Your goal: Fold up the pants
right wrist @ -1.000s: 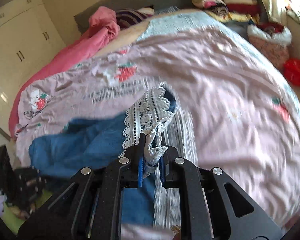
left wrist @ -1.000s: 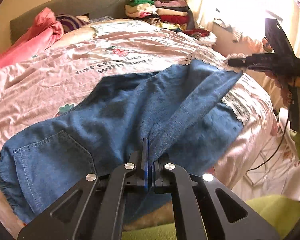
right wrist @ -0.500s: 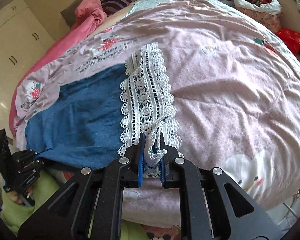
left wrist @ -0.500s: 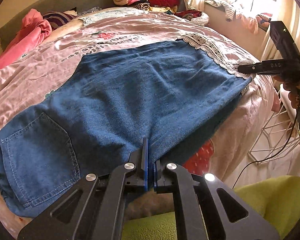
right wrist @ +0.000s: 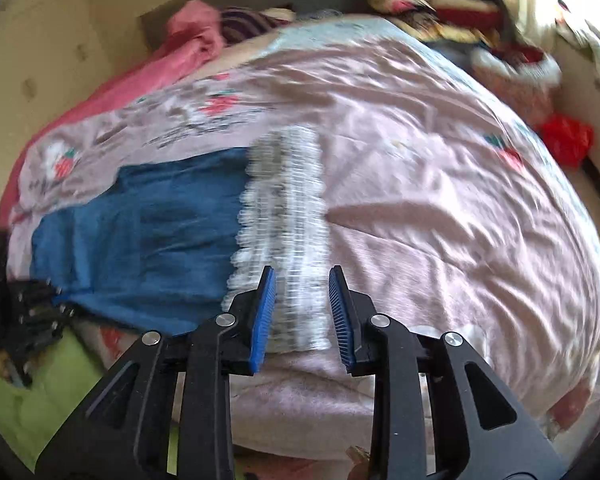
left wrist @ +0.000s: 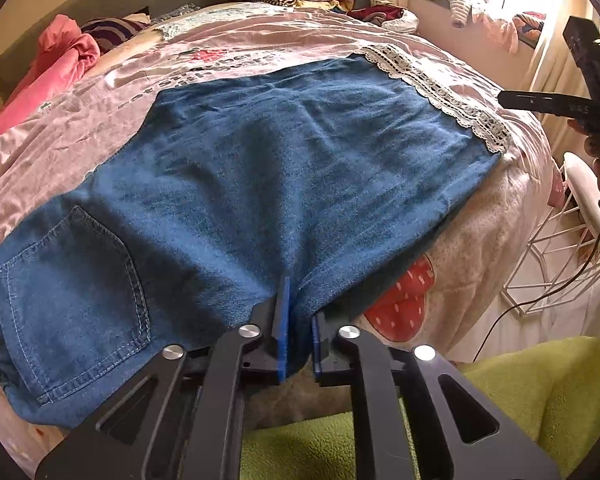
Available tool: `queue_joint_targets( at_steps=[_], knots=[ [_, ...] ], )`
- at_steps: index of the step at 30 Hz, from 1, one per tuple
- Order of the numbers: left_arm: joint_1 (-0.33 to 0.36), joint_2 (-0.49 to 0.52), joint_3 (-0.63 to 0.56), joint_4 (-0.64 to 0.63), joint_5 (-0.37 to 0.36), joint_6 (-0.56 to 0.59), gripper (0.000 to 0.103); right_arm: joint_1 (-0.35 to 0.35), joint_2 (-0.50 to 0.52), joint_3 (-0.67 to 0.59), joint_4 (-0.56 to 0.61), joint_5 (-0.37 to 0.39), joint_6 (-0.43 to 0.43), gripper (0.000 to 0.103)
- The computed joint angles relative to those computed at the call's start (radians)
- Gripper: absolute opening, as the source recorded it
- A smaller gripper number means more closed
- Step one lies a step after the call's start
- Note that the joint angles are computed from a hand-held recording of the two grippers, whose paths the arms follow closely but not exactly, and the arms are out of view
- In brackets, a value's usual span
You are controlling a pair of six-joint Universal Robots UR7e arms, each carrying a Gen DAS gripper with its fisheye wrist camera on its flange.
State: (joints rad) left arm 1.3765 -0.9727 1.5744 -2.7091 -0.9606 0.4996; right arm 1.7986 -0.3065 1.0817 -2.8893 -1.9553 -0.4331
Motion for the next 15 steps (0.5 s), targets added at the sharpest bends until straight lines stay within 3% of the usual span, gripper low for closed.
queue_joint_targets(
  at_steps=[3, 6, 9, 12, 15],
  knots=[
    [0.002, -0.013, 0.009, 0.017, -0.019, -0.016, 0.033, 0.007, 0.024, -0.026, 0.052, 0.001, -0.038, 0.021],
    [0.004, -0.046, 0.032, 0.034, -0.056, -0.042, 0.047, 0.014, 0.095, -0.118, 0.120, -0.145, -0.044, 0.019],
    [0.009, -0.103, 0.067, 0.010, -0.107, -0.073, 0.059, 0.002, 0.104, -0.123, 0.092, -0.130, -0.042, 0.017],
    [0.013, -0.152, 0.100, -0.093, -0.081, -0.084, 0.074, -0.001, 0.106, -0.125, 0.084, -0.120, -0.048, 0.017],
    [0.032, -0.176, 0.096, -0.187, 0.000, -0.143, 0.085, -0.008, 0.097, -0.109, 0.073, -0.101, -0.044, 0.017]
  ],
)
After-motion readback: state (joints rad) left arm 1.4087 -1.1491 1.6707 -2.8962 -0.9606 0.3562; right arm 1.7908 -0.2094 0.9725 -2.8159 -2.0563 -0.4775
